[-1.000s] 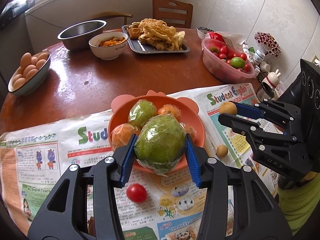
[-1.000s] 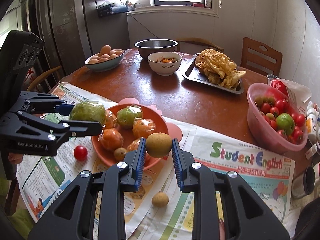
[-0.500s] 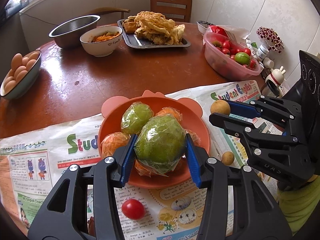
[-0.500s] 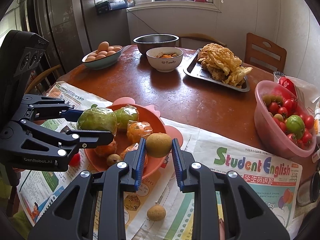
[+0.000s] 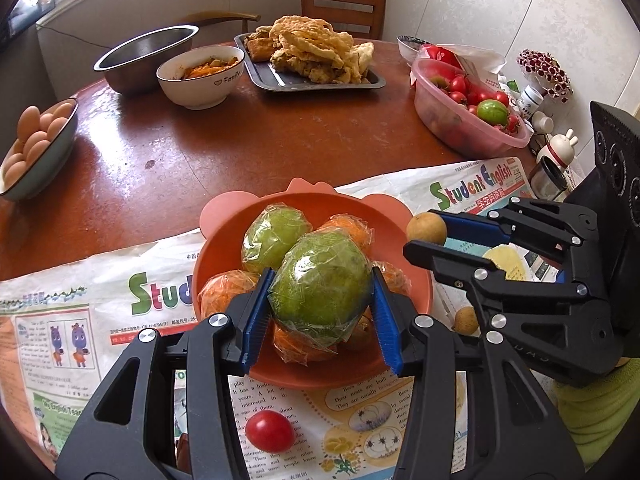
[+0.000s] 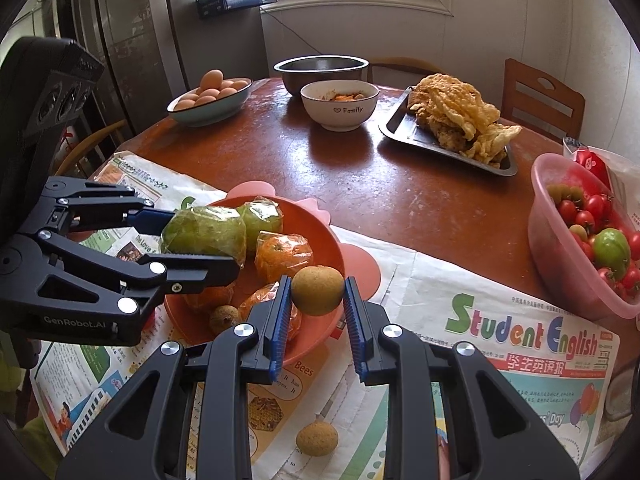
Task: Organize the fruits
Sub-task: 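Carry the pomelo in the left tool over the plate while the right tool carries the brown fruit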
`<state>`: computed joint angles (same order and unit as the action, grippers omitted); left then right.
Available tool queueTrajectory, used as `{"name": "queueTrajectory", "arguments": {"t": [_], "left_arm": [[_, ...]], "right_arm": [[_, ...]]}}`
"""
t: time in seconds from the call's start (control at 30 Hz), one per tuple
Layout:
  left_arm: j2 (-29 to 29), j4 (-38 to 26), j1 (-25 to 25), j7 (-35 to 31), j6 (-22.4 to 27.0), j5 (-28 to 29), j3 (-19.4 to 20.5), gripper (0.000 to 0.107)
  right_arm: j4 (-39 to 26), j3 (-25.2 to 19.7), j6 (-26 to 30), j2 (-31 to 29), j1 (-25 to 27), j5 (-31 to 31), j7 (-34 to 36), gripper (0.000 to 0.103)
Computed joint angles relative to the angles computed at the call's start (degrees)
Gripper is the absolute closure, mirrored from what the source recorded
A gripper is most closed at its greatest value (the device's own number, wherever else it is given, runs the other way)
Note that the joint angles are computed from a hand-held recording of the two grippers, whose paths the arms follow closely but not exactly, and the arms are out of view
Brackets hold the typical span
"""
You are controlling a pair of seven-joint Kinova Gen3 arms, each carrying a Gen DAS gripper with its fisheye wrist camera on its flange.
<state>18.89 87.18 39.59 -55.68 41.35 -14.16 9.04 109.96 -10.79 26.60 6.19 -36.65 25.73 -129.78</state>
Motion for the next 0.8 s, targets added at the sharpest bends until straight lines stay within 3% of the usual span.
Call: {"name": "queueTrajectory", "arguments": {"t": [0.8], "left_arm": [[1.03, -0.66, -1.37, -2.43, -0.25, 1.60, -0.17, 0.069]], "right_arm": [[-1.93, 1.52, 0.50, 2.81, -0.94, -1.80, 2.65, 0.078]]}}
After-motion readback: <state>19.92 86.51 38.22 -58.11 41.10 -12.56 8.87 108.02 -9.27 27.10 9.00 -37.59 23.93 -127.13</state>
